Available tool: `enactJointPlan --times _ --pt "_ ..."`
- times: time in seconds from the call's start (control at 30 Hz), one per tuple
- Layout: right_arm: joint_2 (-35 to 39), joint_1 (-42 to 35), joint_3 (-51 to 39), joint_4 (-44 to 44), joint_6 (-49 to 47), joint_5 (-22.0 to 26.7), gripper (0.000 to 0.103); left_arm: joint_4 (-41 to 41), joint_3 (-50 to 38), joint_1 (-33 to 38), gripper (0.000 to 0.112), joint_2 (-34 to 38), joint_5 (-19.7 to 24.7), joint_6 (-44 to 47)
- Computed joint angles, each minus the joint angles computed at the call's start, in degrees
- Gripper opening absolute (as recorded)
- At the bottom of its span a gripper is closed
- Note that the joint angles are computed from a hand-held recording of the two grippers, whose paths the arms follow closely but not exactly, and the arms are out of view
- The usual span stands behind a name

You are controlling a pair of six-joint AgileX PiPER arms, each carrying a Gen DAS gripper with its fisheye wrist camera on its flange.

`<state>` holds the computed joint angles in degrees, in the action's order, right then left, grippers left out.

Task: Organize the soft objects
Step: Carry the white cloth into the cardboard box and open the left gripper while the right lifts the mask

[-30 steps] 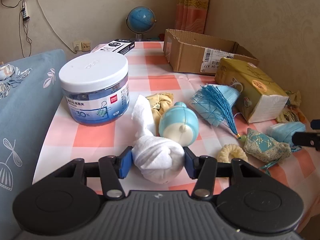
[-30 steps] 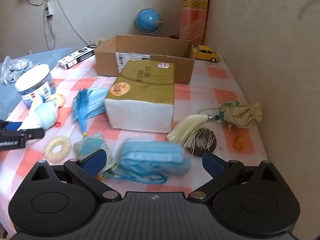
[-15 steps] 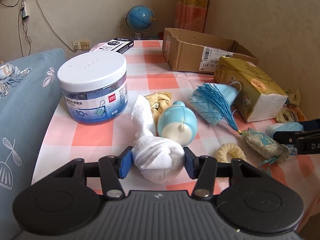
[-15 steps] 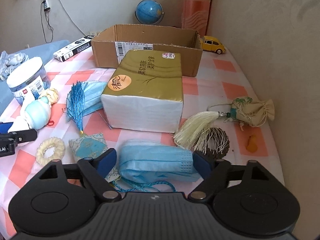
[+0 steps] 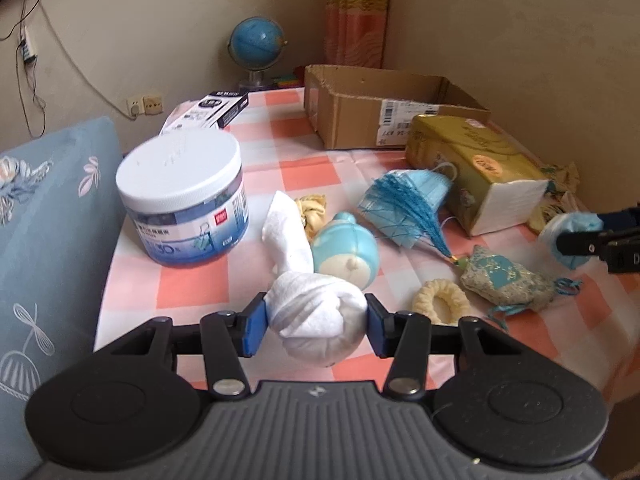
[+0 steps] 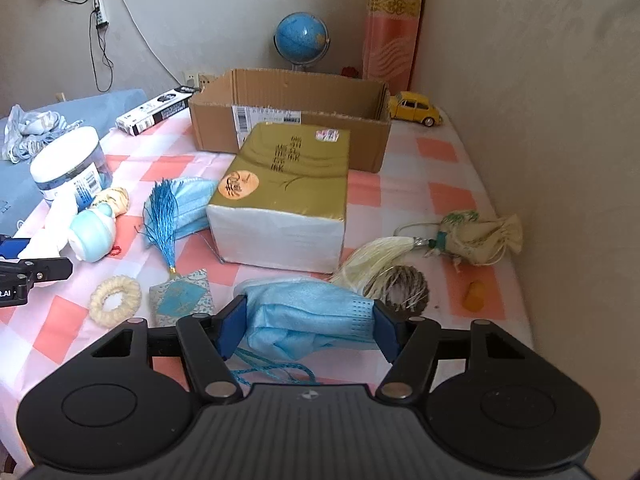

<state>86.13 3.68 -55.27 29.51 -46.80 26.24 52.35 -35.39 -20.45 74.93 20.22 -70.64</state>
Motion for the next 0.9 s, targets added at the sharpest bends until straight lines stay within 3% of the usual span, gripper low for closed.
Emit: enactJointPlan --times 0.3,0.53,0.7,0.9 --pt "-5.3 -3.9 1.2 4.2 -5.7 4.3 0.069 -14.1 -2.1 -3.5 0.049 -6.6 6.1 17.6" --pt "-7.7 -6.8 0.4 9.1 -10.3 7.4 0.069 -22.6 -5.8 -4.3 0.049 -8.7 8.2 28.1" --pt "-8.6 -7.6 0.0 11.7 -12.2 8.0 0.069 -28.6 -10.7 -2.5 0.049 -6.3 8.0 36.8" --pt "-7.9 -7.3 -1.0 13.3 -12.5 7.6 0.069 -37.4 -20.7 2.1 0.049 1.4 5.4 50.0"
